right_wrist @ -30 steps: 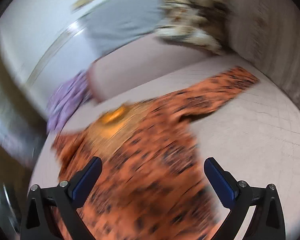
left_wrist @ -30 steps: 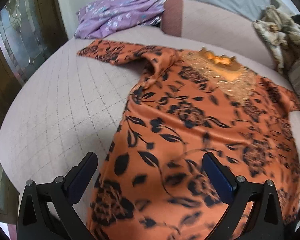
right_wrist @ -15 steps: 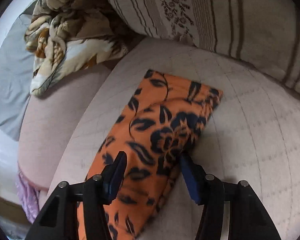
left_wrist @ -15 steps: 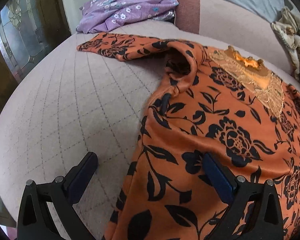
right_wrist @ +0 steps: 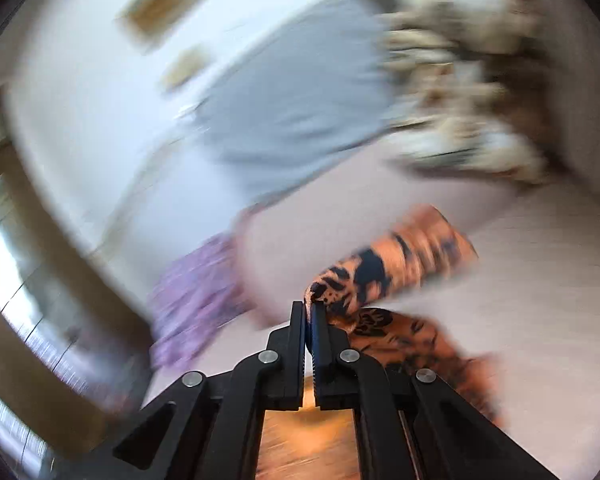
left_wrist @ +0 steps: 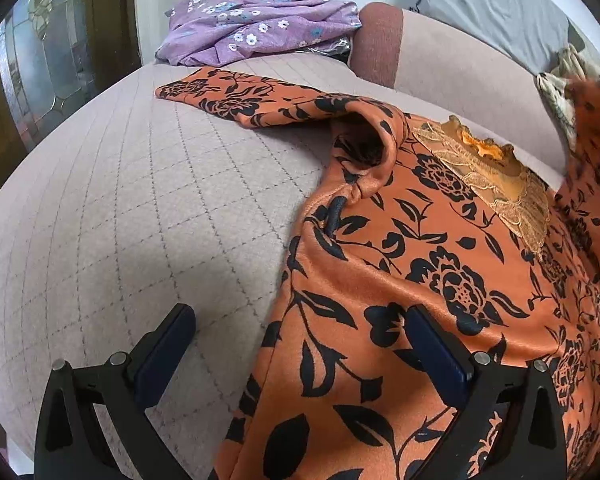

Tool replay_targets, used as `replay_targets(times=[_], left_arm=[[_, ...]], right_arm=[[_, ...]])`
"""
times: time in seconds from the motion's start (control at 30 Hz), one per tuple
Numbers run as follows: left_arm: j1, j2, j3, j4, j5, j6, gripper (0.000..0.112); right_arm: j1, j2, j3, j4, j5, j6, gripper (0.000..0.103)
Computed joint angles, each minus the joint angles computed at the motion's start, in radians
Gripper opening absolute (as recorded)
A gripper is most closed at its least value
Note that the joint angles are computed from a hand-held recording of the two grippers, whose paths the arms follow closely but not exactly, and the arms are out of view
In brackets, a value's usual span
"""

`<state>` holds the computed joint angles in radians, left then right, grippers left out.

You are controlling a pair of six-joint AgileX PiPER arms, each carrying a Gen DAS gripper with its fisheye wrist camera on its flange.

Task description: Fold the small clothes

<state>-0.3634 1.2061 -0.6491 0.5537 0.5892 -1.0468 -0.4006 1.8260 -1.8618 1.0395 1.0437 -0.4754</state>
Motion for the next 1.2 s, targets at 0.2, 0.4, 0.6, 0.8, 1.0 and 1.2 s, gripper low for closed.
replay_targets(times=[0.2, 0.4, 0.6, 0.8, 1.0, 1.2], left_arm=[[0.049, -0.044, 0.017, -0.068, -0.008, 0.064, 0.103], [0.229, -0.140, 0.029, -0.275, -0.012, 0.261, 0.103], [0.505, -0.096, -0.097, -0.754, -0.025, 0.807, 0.103], [0.710, 0.285, -0.451, -1.188, 0.052, 1.244, 0.103], [0.753, 0.701, -0.905, -1.082, 0.149, 1.023, 0.084], [0.750, 0.877, -1.108, -0.961, 0.173, 0.877, 0.081]], right_arm=[[0.431, -0.066, 0.355, -0.201, -0.184, 0.048, 0.069], [0.452, -0.085, 0.555, -0.230, -0.245, 0.035, 0.069], [0.305, -0.173, 0.630, -0.094, -0.270, -0.090, 0.083], [0.269, -0.120, 0.835, 0.200, -0.358, -0.512, 0.083], [0.241, -0.099, 0.857, 0.331, -0.315, -0.627, 0.083], [0.199, -0.082, 0.896, 0.415, -0.267, -0.735, 0.083]])
